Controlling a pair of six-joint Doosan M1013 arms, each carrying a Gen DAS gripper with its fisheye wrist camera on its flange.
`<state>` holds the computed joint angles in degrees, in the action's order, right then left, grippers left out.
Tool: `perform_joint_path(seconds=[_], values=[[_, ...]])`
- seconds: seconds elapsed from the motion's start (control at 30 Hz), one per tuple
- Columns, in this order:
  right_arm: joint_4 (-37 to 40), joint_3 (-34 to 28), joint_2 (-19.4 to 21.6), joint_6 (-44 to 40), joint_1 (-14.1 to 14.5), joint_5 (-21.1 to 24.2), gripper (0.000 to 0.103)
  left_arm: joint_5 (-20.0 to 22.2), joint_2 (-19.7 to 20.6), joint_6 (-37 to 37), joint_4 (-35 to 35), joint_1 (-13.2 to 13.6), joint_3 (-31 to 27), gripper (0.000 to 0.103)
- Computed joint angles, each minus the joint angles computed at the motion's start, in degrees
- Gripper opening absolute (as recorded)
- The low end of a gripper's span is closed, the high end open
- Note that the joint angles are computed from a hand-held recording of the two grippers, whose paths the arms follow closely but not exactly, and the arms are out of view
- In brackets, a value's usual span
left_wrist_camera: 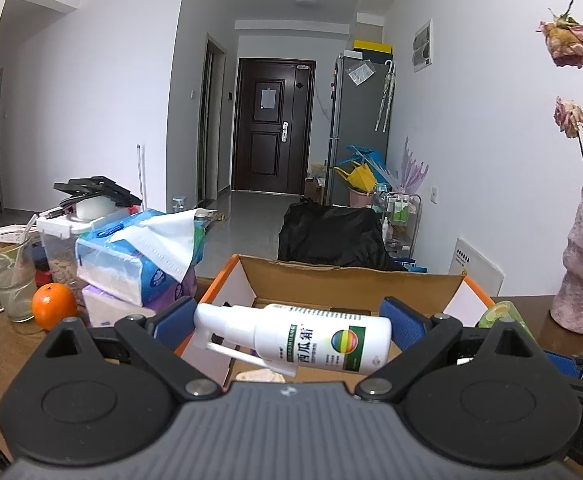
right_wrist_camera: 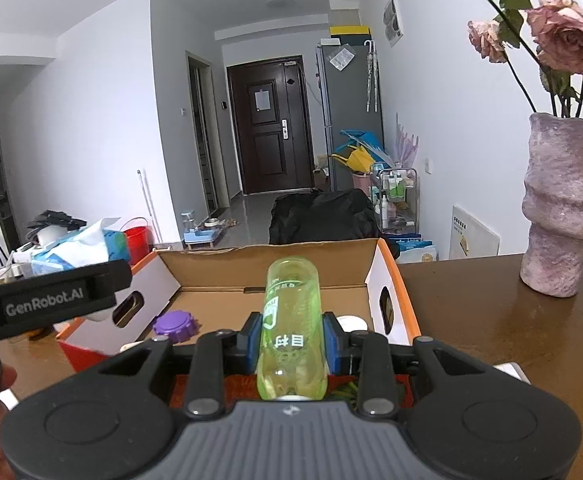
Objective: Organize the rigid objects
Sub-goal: 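Carry the white and green spray bottles over the cardboard box with both tools, then open both tools to drop the spray bottles into the box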
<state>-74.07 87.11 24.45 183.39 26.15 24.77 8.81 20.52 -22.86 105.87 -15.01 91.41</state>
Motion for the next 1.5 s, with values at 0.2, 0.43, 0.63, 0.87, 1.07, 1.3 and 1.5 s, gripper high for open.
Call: perform_joint_path(seconds=[0.2, 0.43, 0.63, 0.87, 1.07, 1.3, 1.5], values=[[2.88, -2.25, 1.58, -3.28, -0.94, -0.42, 0.03, 0.46, 1.82, 5.83, -5.15, -0.01, -2.57, 0.099], [8.23, -5.79, 3.8, -9.11, -1.91, -0.9, 0.03, 1.15, 4.19, 11.79, -10.01, -0.06, -5.49, 0.099], [10.98, -8.82, 5.78, -12.48, -2.5, -0.54, 0.03, 0.98, 5.73, 24.14, -23.2, 0.22, -7.91, 0.099], [14.95, -11.62, 7.56, -16.66, -3.14, -0.27, 0.03, 1.83, 7.35, 36.53, -35.62, 0.3, -10.28, 0.099], [20.39, -13.95, 8.89, -23.11, -3.57, -0.16, 0.03, 2.51, 8.46, 44.41, -42.65, 0.23, -11.82, 0.099], [26.51, -15.92, 9.89, -30.42, -3.56, 2.11, 0.031, 3.03, 8.69, 55.35, -53.51, 0.45, -12.64, 0.1], [21.5, -15.81, 9.32, -26.43, -3.1, 6.11, 0.088, 4.85, 8.93, 60.03, -58.73, 0.74, -13.43, 0.103]])
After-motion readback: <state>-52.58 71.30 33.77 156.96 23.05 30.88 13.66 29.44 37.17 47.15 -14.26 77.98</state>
